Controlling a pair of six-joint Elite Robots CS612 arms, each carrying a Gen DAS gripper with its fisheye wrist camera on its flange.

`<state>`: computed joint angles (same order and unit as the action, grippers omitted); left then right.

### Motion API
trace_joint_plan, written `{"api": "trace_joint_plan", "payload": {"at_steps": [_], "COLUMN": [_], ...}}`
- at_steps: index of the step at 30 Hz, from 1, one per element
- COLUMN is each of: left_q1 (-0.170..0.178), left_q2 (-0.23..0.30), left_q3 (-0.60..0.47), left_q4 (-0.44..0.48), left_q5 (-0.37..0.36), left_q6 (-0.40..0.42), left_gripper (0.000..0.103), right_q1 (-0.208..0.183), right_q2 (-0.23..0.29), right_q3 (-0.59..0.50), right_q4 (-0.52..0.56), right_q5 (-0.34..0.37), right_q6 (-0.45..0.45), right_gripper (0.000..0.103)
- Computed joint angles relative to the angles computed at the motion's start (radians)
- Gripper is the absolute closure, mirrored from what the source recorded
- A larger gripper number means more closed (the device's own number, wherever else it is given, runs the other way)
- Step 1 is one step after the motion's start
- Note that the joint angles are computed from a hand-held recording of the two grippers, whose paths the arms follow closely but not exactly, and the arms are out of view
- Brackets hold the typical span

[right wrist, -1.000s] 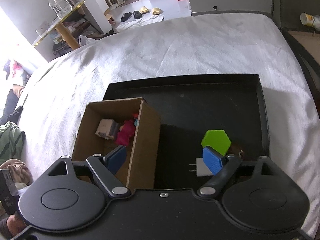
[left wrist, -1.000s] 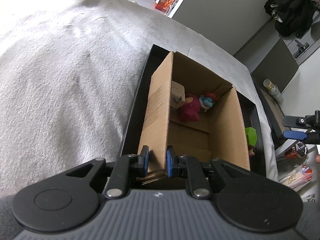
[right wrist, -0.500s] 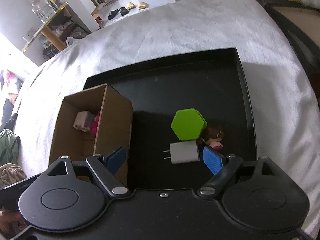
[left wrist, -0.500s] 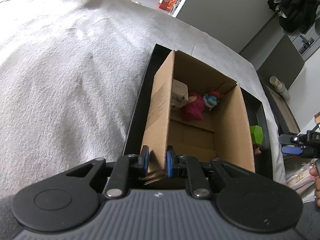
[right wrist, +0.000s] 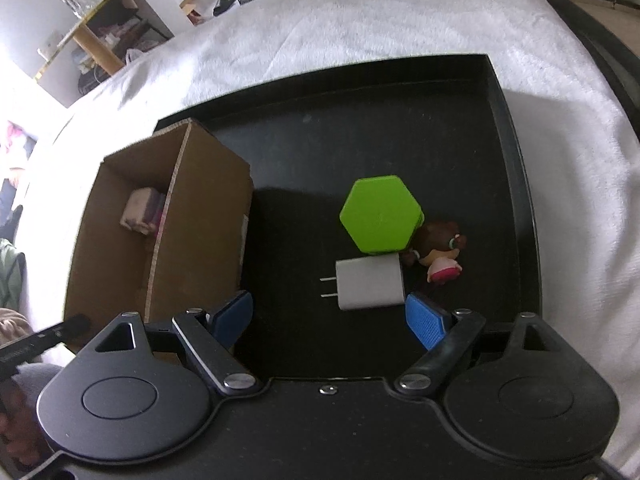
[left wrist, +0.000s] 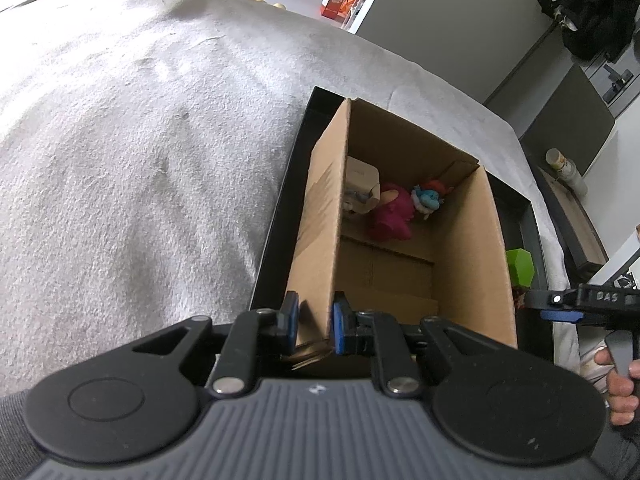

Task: Organize rigid objects
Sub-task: 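Move the right gripper back to the tray and grasp the white cube charger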

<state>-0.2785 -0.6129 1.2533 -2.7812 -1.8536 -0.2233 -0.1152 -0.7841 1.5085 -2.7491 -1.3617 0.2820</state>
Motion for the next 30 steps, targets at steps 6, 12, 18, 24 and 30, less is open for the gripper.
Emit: {"api": "trace_joint_plan", "payload": {"at_steps": [6,12,18,24,30], "left_q1": [-0.002,-0.003,-0.001,-0.001,0.0], "left_q2": [0.0,0.003,0.004,0.006,0.004], "left_q3": [-0.003,-0.008,-0.009,-0.013,-0.01], "left_q4": [0.007,0.015,0.015,0.02,0.018], "left_q5": [0.008,0.01,0.005,0.001,-0.004], "left_q6": [-0.001,-0.002,-0.004,-0.007,-0.007], "left_gripper": [0.087,0.087,0.087,0.087,0.086], "right_q1": [0.012,0.015,0.021,0.021,0.03], "right_q2": [0.018,0.032,0.044,0.058,0.071], "right_q3": [-0.018,-0.036,-0.053,-0.072,-0.09], "right_q4": [0.019,0.055,0.084,0.094,0.121], "right_q5": [-0.06,-0.076,-0.1,-0.104,-0.133], "right_q6": [-0.035,-0.06,-0.071,-0.06,-0.067], "right_gripper": [0.021,0.021,0.022,0.022,0.026]}}
